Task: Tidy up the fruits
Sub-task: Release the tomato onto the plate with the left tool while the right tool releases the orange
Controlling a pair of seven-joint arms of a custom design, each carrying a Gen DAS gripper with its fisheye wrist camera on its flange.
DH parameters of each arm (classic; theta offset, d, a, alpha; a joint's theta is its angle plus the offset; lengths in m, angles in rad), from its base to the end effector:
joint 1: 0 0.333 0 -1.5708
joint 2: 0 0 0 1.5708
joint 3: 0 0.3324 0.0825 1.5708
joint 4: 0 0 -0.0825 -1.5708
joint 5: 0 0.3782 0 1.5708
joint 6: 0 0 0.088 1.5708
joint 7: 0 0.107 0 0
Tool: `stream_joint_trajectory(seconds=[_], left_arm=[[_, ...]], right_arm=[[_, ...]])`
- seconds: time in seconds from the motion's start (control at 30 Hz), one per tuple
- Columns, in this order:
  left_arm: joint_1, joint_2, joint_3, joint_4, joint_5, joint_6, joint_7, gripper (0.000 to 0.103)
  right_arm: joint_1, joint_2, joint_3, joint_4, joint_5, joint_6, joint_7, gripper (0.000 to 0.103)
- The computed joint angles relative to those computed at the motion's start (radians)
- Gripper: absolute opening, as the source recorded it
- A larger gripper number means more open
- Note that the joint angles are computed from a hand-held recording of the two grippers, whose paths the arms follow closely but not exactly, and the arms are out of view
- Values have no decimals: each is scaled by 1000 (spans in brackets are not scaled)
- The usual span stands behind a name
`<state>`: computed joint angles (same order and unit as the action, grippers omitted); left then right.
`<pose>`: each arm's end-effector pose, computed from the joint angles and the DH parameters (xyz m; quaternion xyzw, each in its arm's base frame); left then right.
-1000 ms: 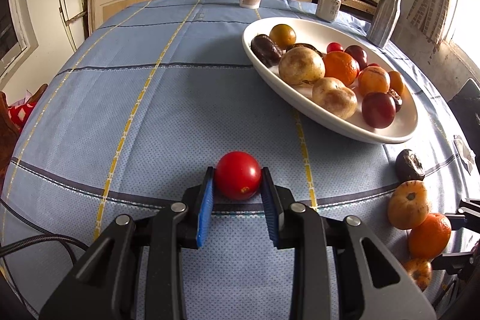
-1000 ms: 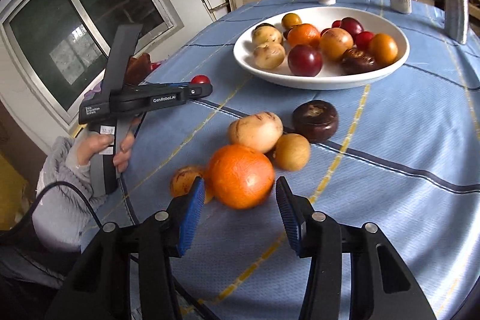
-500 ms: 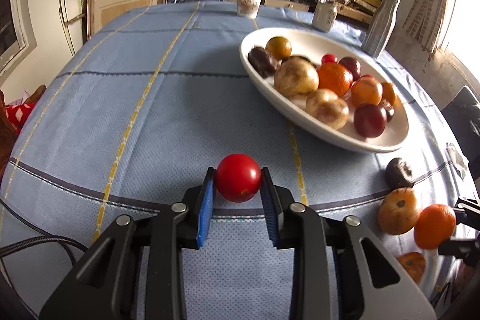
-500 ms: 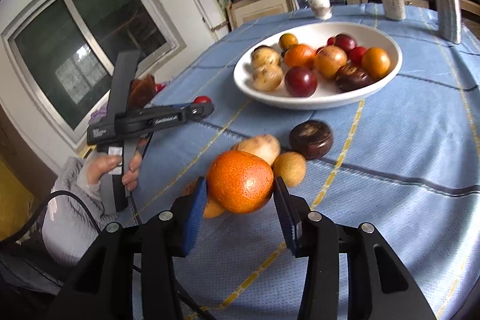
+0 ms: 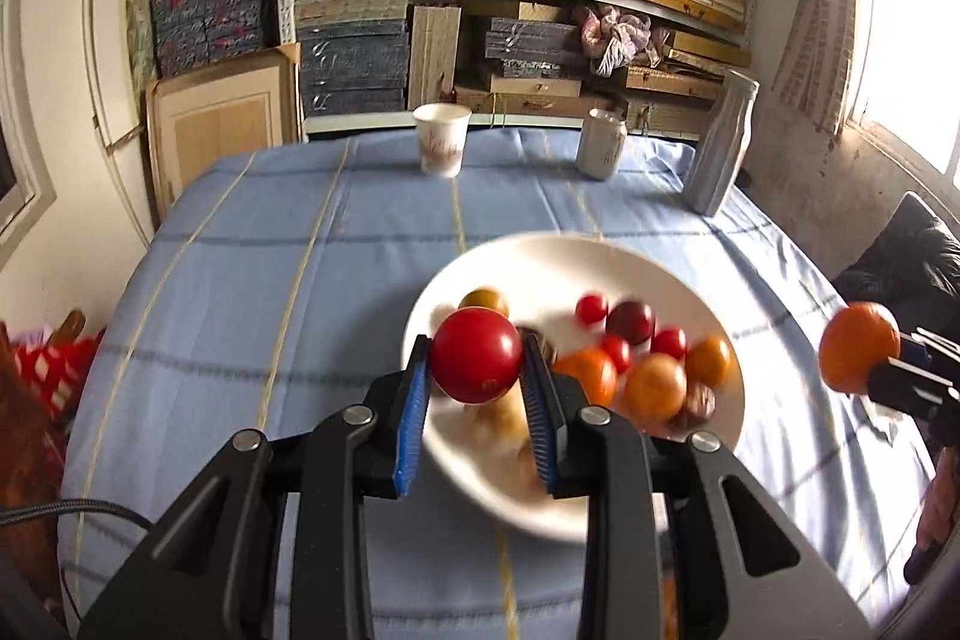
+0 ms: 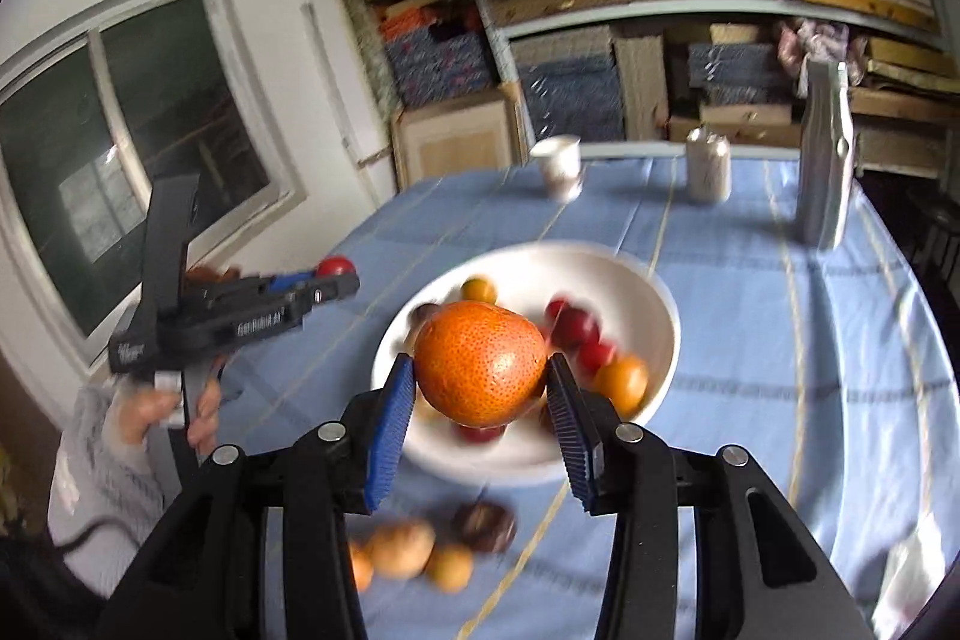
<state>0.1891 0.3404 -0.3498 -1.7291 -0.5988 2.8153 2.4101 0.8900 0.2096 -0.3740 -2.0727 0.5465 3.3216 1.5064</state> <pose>0.6901 -0.0520 0.4930 -0.4873 0.7655 -0.3649 0.2084 0.5546 0.2693 0.4789 -0.6254 0.6016 -0.2094 0.4507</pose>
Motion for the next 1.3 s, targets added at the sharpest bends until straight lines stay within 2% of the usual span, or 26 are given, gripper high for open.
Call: stream_joint_trajectory(seconds=[0.03, 0.07, 0.1, 0.13, 0.3, 0.4, 0.47, 0.53, 0.57, 0.6, 0.67, 0.73, 0.87, 1.03, 1.2, 1.3], left_arm=[[-24, 26, 15, 36, 32, -5, -34, 29], [-43, 51, 25, 69, 64, -15, -67, 29], [-59, 78, 34, 103, 99, -26, -101, 29], [-89, 118, 52, 149, 149, -32, -151, 29], [-146, 263, 67, 324, 312, -108, -294, 29], [-177, 356, 75, 449, 395, -166, -364, 29], [-182, 397, 69, 508, 429, -204, -389, 29], [-189, 429, 67, 555, 458, -237, -401, 29], [-192, 434, 66, 560, 470, -234, -404, 37], [-195, 438, 68, 560, 481, -217, -409, 48], [-187, 442, 56, 559, 486, -202, -410, 56], [-171, 443, 37, 560, 477, -202, -404, 56], [-143, 439, 11, 552, 448, -200, -391, 57], [-113, 409, -6, 512, 415, -182, -377, 60], [-90, 347, -13, 419, 395, -115, -356, 61], [-75, 288, -19, 326, 391, -41, -344, 62]], right_arm=[[49, 40, -74, 47, 9, -20, 7, 45], [74, 70, -120, 77, 1, -35, 29, 45], [95, 106, -165, 113, -9, -57, 54, 45], [84, 155, -185, 167, -17, -91, 82, 45], [-20, 314, -164, 347, -61, -207, 179, 45], [-86, 382, -119, 436, -91, -262, 208, 45], [-145, 417, -64, 491, -105, -284, 206, 45], [-170, 444, -47, 531, -131, -306, 222, 47], [-187, 449, -30, 544, -142, -315, 223, 47], [-200, 453, -15, 551, -152, -313, 225, 48], [-229, 447, 21, 540, -162, -275, 229, 49], [-262, 430, 66, 528, -174, -266, 227, 49], [-296, 407, 107, 505, -208, -238, 256, 50], [-294, 362, 110, 452, -269, -194, 310, 56], [-312, 297, 149, 373, -312, -144, 341, 60], [-263, 266, 104, 324, -328, -119, 357, 61]])
